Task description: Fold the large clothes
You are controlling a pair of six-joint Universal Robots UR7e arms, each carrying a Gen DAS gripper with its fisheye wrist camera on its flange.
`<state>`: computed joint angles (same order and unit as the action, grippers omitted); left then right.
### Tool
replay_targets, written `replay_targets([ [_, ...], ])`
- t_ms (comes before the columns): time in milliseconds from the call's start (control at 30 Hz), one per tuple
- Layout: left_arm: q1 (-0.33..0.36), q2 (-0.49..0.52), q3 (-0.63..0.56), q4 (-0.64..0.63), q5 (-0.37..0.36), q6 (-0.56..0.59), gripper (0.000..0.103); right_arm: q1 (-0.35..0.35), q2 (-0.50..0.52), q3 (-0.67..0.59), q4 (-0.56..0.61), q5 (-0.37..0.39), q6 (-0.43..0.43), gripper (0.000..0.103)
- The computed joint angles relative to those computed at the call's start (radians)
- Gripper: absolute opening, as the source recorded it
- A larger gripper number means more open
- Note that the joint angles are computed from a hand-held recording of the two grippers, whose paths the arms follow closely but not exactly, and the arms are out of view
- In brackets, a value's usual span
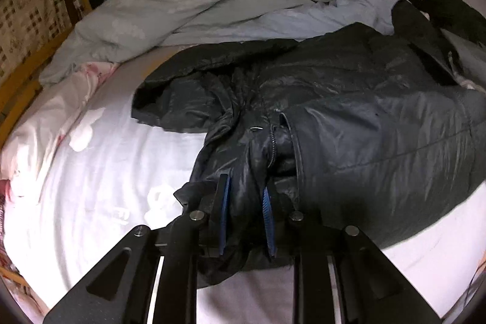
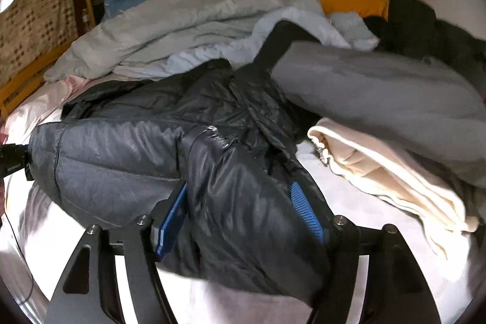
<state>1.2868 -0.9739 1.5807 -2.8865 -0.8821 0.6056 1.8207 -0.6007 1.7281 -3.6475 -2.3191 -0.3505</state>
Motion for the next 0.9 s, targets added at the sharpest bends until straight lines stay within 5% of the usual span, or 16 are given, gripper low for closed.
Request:
replay_targets([
  [133, 0.012, 0.035, -0.009, -0.075, -0.016, 0.051, 0.021, -0.011, 0.03, -0.027, -0.042, -0.012, -0.029, 0.075],
  [233, 0.03, 0.033, 0.012, -0.163, -0.087, 0.093, 0.021, 0.0, 0.071, -0.052, -0.188, -0.046, -0.11, 0.083],
  [367, 0.046, -0.025, 0.081, -0.293, -0.247, 0.113, 0.022, 0.027, 0.167, -0.162, -0.434, -0.174, -0.351, 0.101],
  [500, 0.046, -0.067, 0.113, -0.366, -0.366, 0.139, 0.029, 0.05, 0.183, -0.155, -0.647, -0.085, -0.46, 0.101],
  [633, 0.042, -0.079, 0.109, -0.345, -0.401, 0.142, 0.031, 0.084, 0.196, -0.169, -0.75, -0.04, -0.554, 0.102],
  [767, 0.039, -0.04, 0.058, -0.273, -0.321, 0.128, 0.033, 0.068, 0.115, -0.066, -0.518, 0.006, -0.315, 0.098],
  [833, 0.045, 0.01, -0.011, -0.222, -0.214, 0.045, 0.031, 0.035, 0.072, -0.031, -0.36, 0.026, -0.164, 0.066],
  [900, 0.068, 0.02, -0.051, -0.142, -0.249, -0.043, 0.031, -0.007, 0.056, -0.031, -0.283, 0.029, -0.06, 0.041],
])
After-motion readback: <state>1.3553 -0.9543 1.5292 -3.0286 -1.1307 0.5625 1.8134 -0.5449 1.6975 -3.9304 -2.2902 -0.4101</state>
